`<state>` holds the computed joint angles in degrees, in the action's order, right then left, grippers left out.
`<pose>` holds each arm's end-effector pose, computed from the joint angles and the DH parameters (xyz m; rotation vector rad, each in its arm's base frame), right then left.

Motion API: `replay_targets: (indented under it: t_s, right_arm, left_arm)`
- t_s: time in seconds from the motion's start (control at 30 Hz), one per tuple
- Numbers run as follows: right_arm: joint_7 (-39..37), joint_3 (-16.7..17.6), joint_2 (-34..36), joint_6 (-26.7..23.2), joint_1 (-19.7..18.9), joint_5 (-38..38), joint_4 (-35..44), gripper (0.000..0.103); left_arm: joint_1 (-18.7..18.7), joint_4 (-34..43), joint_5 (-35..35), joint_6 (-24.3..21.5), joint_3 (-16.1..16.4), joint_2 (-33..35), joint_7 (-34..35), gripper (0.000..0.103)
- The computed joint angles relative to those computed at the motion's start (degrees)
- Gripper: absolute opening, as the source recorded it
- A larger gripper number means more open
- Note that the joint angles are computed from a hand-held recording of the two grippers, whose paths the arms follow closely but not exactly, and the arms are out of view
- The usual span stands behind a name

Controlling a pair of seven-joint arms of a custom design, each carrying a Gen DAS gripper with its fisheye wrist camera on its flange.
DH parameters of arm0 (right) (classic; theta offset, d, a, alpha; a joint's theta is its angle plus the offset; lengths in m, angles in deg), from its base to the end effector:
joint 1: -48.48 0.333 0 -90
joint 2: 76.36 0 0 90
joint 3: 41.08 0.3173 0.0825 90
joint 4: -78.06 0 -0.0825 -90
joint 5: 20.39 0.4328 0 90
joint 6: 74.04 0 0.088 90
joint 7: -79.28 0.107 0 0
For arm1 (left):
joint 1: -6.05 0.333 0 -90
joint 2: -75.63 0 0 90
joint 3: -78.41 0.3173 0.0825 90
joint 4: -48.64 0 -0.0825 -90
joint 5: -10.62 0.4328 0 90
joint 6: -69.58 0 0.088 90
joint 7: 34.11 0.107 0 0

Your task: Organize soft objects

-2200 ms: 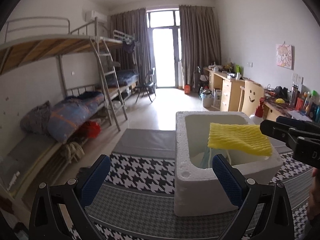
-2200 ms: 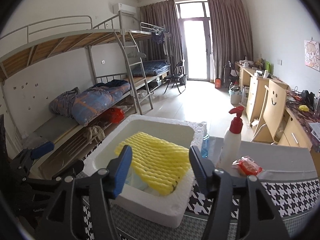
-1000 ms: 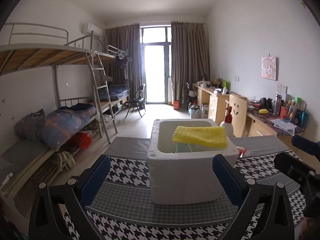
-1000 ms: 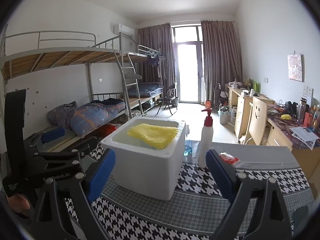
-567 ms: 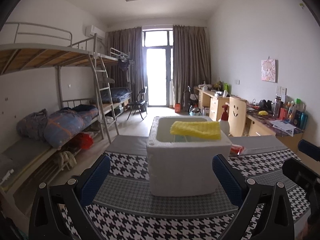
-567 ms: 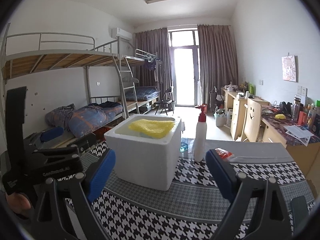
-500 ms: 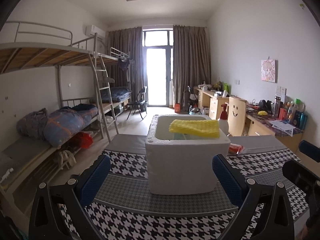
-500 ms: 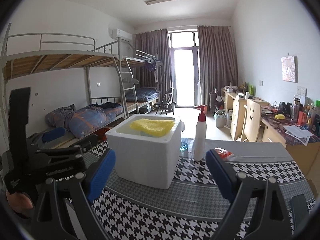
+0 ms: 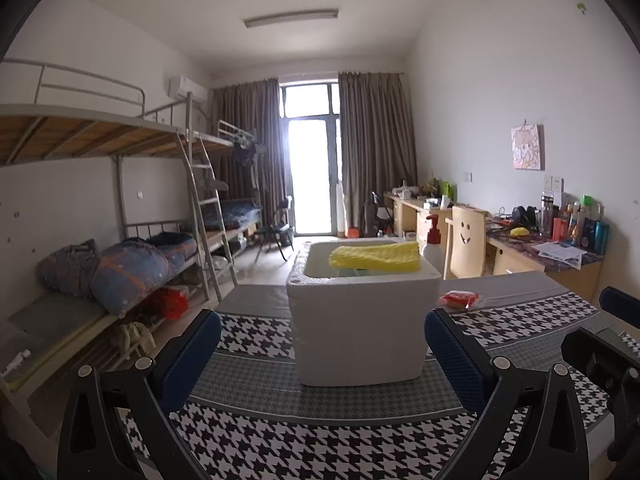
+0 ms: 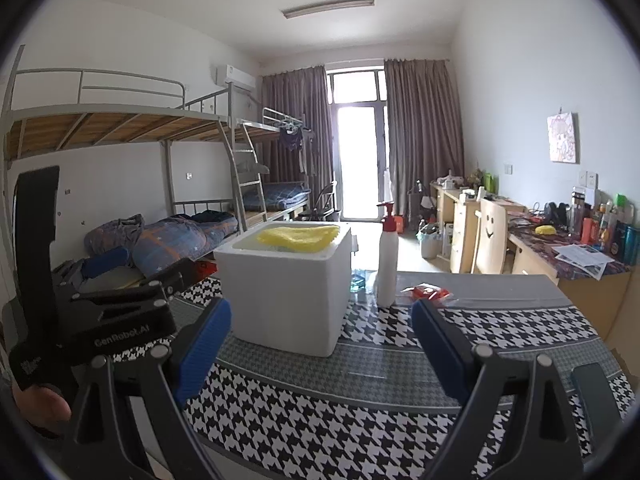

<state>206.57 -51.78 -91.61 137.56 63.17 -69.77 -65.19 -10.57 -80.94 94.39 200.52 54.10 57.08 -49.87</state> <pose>0.4684 0.1273 0.5014 -1.6023 0.9717 -0.7211 0.4161 -0.3482 0.5173 -1.4664 1.1988 -0.8975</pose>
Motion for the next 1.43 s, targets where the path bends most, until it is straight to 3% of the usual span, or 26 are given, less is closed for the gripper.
replay_targets:
  t_s: [0.2,0.33,0.73,0.83,1.43]
  right_arm:
    - [-4.91,1.11,-1.92,1.35,-0.56,4.40,-3.47,0.094]
    - [-8.36,1.32,-3.37,1.34,-0.15,7.80,-5.80,0.094]
    - [-12.04,-1.60,-5.48,0.70,3.64,12.07,-9.09,0.094]
    - [-14.51,-0.49,-5.52,1.46,3.22,15.27,-10.09,0.094]
    - [-16.59,-2.08,-6.41,0.44,5.30,18.09,-11.17,0.094]
  left_arm:
    - [-0.71,-1.42,2.68,-1.76,-1.28,-1.13,-2.78,0.102]
    - [-1.16,-2.22,2.95,-0.55,-1.01,-1.86,-3.09,0.102]
    - [-1.50,-3.57,7.11,-0.29,-1.71,-2.35,-6.54,0.102]
    - [-1.83,-3.35,7.31,-1.18,-2.00,-1.67,-6.71,0.102]
    - [-2.27,-5.04,8.16,2.26,-0.96,-3.20,-7.72,0.102]
